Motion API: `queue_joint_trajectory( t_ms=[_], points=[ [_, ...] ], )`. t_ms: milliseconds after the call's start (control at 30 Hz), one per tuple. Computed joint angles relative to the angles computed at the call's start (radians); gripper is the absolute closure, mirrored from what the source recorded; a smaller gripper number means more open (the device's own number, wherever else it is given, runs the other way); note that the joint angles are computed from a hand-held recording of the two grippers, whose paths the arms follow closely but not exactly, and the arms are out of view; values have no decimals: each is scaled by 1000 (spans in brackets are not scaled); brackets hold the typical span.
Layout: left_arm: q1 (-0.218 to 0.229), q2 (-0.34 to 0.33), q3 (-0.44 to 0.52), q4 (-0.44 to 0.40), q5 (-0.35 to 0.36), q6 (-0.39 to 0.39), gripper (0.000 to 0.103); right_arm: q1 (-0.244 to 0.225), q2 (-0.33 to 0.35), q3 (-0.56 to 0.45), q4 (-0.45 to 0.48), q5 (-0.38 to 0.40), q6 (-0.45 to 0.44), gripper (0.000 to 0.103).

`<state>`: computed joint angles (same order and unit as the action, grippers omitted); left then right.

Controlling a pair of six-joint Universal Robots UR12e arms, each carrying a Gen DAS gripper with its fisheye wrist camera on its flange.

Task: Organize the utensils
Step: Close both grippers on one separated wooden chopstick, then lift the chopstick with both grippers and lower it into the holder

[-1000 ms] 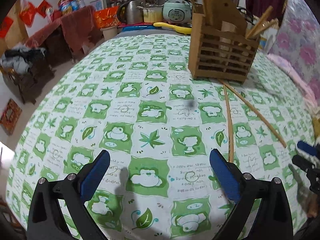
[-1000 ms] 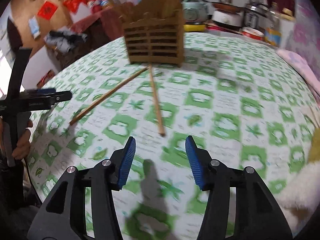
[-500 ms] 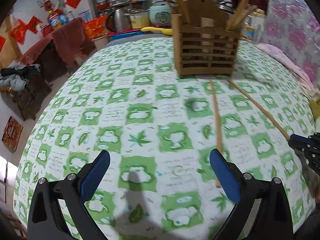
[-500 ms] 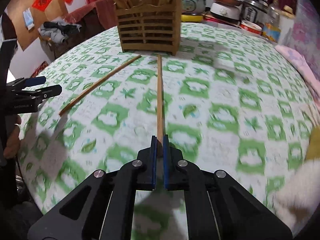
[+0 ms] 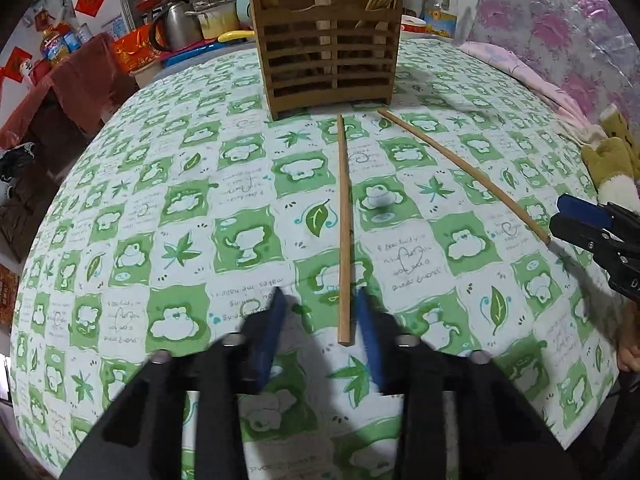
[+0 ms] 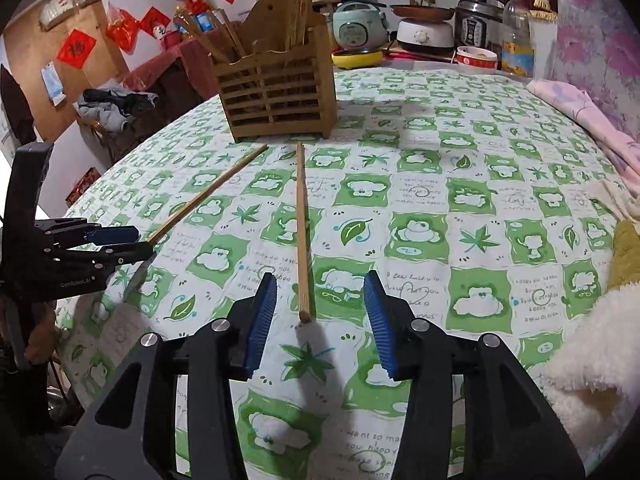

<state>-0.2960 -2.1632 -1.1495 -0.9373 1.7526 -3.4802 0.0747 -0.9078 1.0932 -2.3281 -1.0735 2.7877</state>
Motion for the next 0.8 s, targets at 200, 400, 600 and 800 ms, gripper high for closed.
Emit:
queue_joint_trajectory(
  t_ms=[200,400,600,800],
  points=[
    [-13,-11,18,-13,41,14,82,2,-2,2,-1,-6,-2,57],
    [-15,-7,10,-1,44,18,96,2,-2,0,0,-11,-3,57],
    [-12,11,-21,30,30,-14,97,7,-11,18,-19,-27,-29,57],
    [-8,11,-20,26,19,-26,96,15,-2,-9,50,-56,-62,58]
  ],
)
